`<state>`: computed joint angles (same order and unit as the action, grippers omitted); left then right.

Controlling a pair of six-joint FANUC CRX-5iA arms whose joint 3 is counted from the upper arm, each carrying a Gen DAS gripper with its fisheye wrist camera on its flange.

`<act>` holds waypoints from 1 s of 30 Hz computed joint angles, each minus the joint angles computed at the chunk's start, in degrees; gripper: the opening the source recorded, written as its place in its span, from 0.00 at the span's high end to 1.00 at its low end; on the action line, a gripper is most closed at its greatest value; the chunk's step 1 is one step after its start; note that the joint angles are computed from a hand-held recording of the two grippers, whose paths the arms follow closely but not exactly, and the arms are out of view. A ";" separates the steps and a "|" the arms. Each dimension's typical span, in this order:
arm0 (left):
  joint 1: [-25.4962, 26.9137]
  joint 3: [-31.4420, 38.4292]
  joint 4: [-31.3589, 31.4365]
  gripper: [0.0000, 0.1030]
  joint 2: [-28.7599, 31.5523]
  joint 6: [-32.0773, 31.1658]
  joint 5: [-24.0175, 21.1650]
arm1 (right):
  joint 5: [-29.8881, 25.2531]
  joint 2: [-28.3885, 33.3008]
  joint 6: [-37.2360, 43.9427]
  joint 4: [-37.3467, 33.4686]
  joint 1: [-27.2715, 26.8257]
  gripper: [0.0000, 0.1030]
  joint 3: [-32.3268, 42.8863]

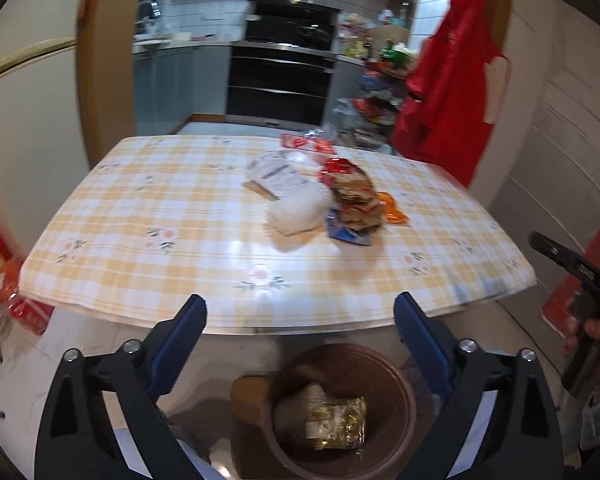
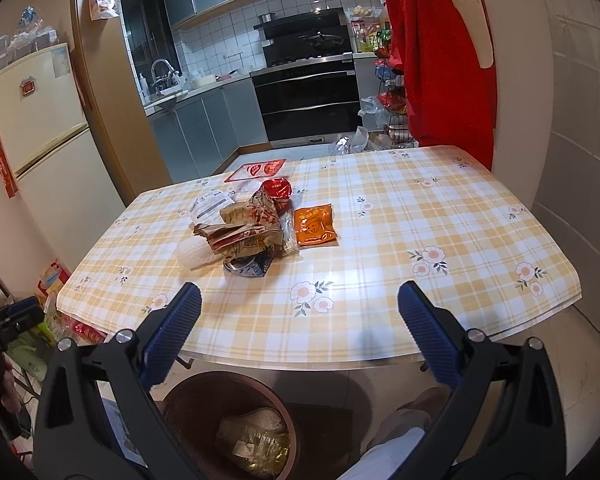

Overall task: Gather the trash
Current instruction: 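Move both open grippers back toward the remaining trash on the table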

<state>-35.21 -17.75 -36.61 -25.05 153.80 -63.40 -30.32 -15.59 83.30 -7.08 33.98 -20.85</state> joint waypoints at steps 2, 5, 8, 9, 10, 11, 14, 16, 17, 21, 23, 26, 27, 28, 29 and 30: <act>-0.20 0.25 -1.32 0.07 0.11 1.74 -2.14 | 0.01 0.24 -0.22 0.34 0.20 0.06 -0.10; 0.75 -0.33 -1.33 0.06 -0.54 2.15 -2.84 | -0.21 0.78 0.17 0.06 0.07 0.06 0.09; 1.13 -0.46 -1.56 0.06 -0.64 2.72 -3.48 | -0.42 1.52 0.26 0.03 -0.09 0.06 0.28; 1.40 -0.50 -1.63 0.06 -0.61 2.88 -3.65 | -0.59 1.86 0.43 -0.14 -0.22 0.06 0.45; 1.63 -0.60 -1.67 0.06 -0.66 3.02 -3.70 | -0.75 2.29 0.46 -0.19 -0.30 0.06 0.70; 1.92 -0.72 -1.69 0.06 -0.72 3.15 -3.75 | -0.85 2.81 0.37 -0.04 -0.31 0.06 0.93; 3.18 -1.24 -1.85 0.06 -0.95 3.46 -3.80 | -1.02 4.45 0.37 0.54 0.12 0.06 1.78; 4.18 -1.64 -1.64 0.06 -1.03 3.26 -3.52 | -1.19 5.97 0.79 0.90 0.72 0.06 2.75; 4.95 -2.01 -1.60 0.06 -1.17 3.19 -3.23 | -1.12 6.56 0.86 1.20 1.07 0.06 3.05; 7.59 -3.34 -1.34 0.06 -1.72 2.71 -1.68 | -0.53 10.71 2.55 2.07 2.62 0.06 6.04; 9.82 -4.15 -0.59 0.06 -1.88 1.66 -0.30 | -0.59 13.59 5.35 0.22 2.41 0.06 9.20; 13.07 -4.95 0.75 0.06 -1.70 -0.21 1.72 | -0.75 19.09 9.61 -3.61 1.66 0.06 15.57; 14.38 -5.18 1.24 0.06 -1.49 -0.92 2.56 | -1.40 21.46 10.82 -4.63 1.48 0.06 18.29; 15.26 -5.23 1.51 0.06 -1.20 -1.33 3.12 | -2.73 24.61 12.21 -5.69 1.36 0.06 21.94; 16.18 -5.38 1.85 0.06 -1.00 -1.86 3.78 | -3.58 26.71 12.78 -6.06 1.40 0.06 24.34; 17.35 -5.51 2.27 0.06 -0.66 -2.51 4.63 | -4.58 29.01 13.65 -6.65 1.42 0.06 27.01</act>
